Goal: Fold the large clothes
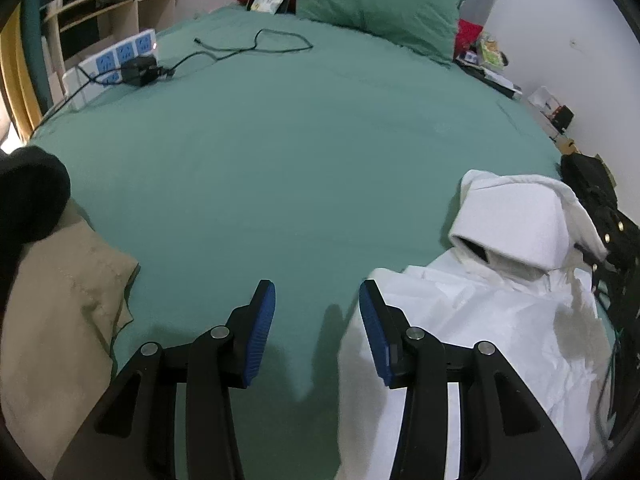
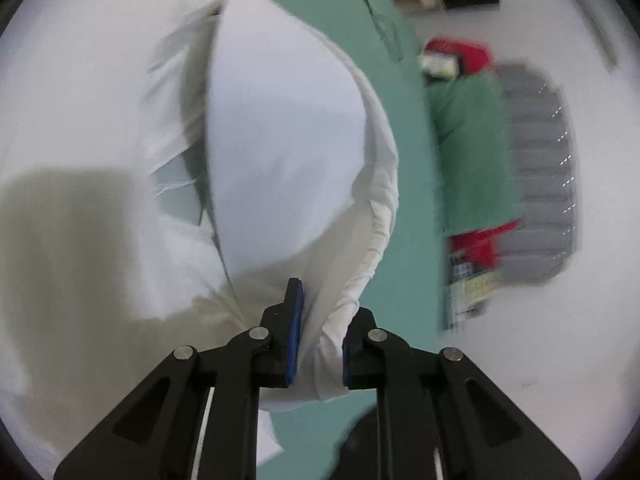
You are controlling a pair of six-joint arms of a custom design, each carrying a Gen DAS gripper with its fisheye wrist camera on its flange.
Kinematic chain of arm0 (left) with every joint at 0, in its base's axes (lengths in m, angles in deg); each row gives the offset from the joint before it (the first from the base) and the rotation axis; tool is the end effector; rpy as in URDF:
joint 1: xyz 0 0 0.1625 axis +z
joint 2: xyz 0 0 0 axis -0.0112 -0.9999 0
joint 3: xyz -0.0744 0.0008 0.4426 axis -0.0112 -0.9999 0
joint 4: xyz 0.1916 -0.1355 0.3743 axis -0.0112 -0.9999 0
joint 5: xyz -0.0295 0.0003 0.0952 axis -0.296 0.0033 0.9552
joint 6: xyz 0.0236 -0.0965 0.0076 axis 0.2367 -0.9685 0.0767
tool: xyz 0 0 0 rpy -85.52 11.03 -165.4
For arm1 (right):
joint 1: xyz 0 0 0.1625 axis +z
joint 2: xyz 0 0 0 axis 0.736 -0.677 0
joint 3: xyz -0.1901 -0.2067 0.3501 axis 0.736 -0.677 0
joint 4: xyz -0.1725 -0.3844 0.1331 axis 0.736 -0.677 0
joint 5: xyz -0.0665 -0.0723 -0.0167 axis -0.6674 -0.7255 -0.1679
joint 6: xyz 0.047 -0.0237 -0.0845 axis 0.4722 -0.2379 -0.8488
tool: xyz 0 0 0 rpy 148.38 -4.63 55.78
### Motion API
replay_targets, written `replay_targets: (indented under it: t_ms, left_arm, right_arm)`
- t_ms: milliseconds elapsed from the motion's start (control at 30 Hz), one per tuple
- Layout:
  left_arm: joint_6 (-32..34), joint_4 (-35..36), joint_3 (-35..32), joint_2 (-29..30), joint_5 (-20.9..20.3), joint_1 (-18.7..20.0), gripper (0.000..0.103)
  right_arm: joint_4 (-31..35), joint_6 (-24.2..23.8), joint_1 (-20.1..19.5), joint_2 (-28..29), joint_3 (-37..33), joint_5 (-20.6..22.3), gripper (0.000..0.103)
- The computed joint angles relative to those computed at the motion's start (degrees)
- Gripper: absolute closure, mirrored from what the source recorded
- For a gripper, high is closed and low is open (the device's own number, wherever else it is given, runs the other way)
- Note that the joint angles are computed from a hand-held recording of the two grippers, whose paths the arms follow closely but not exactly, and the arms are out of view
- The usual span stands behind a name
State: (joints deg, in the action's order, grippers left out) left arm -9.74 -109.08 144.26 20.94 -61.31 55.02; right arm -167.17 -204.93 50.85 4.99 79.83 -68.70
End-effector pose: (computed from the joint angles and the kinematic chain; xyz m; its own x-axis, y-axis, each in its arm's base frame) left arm -0.2002 -0.6267 0.1963 -0.8255 0.0446 -0.5626 0.3521 0.8198 -0.4516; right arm 0.1547 -0.5669 0.1726 0.5258 -0.5101 0.6808 -0.6856 0.2196 0.6941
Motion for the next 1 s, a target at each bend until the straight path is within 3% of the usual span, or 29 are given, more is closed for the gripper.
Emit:
replay_targets:
  t_ms: [33,100,167,200,300,433,500,667,800,867,933,967,1000]
  left_arm:
    - [0.5,-0.7,0.4,-0.1,0.2,-0.4,0.057]
    - [1.6,-2.3,1.8,-0.7,-0.1,-1.4,0.057]
    - [1.2,-3.2,3.4,-1.7,-1.5,-2.1,0.057]
    - [0.6,-3.8,4.2,-2.4,-2.8,-2.3,0.057]
    - [-3.8,-4.9,7.1,-4.6,-5.7,-2.8,0.057]
    - [-8.9,-3.1,9.4,-6.1,-5.1,-4.3,0.057]
    - [-10.7,-2.6,10.5,-6.9,-5.5,-5.5,0.057]
    - [-12.5,-0.5,10.4,-6.2,-5.4,-9.2,0.057]
    - [-9.3,-2.0,7.5,-2.4,-5.7,-11.0,0.057]
    - [-7.3,-3.5,5.4,0.1,-6.1,-11.2,0.057]
    - [-5.5,-4.6,3.0,2.9,-6.0,-11.2,0.057]
    - [-4.7,-4.7,1.6,4.6,-4.9,-11.1,0.057]
    - [-4.8,-4.0,0.2,6.2,-3.4,-10.9,0.057]
  right_arm:
    - [-5.6,-3.6,-0.7,0.4,2.1,3.2,0.089]
    - [-12.5,-6.0,-1.5,1.7,5.0,5.6,0.089]
    - [-15.1,-3.6,-2.0,2.1,7.9,5.6,0.087]
    - [-14.7,-0.9,-1.3,2.1,8.8,3.2,0.087]
    - [-7.2,11.6,0.3,-2.3,13.0,-0.1,0.087]
    - [0.7,21.7,1.3,-7.0,19.8,-1.4,0.087]
    - [1.1,24.0,0.8,-7.6,21.1,-0.4,0.087]
    - [11.5,36.8,0.2,-13.8,21.1,2.0,0.087]
    - [17.3,47.0,-1.3,-20.5,25.5,3.8,0.087]
    - [19.1,48.1,-1.7,-24.5,27.6,5.8,0.087]
    - [22.9,52.3,-2.0,-28.0,27.9,9.1,0.077]
    - [25.1,56.5,-2.3,-29.5,28.2,11.3,0.066]
    - [28.9,60.6,-3.1,-31.6,27.4,14.1,0.061]
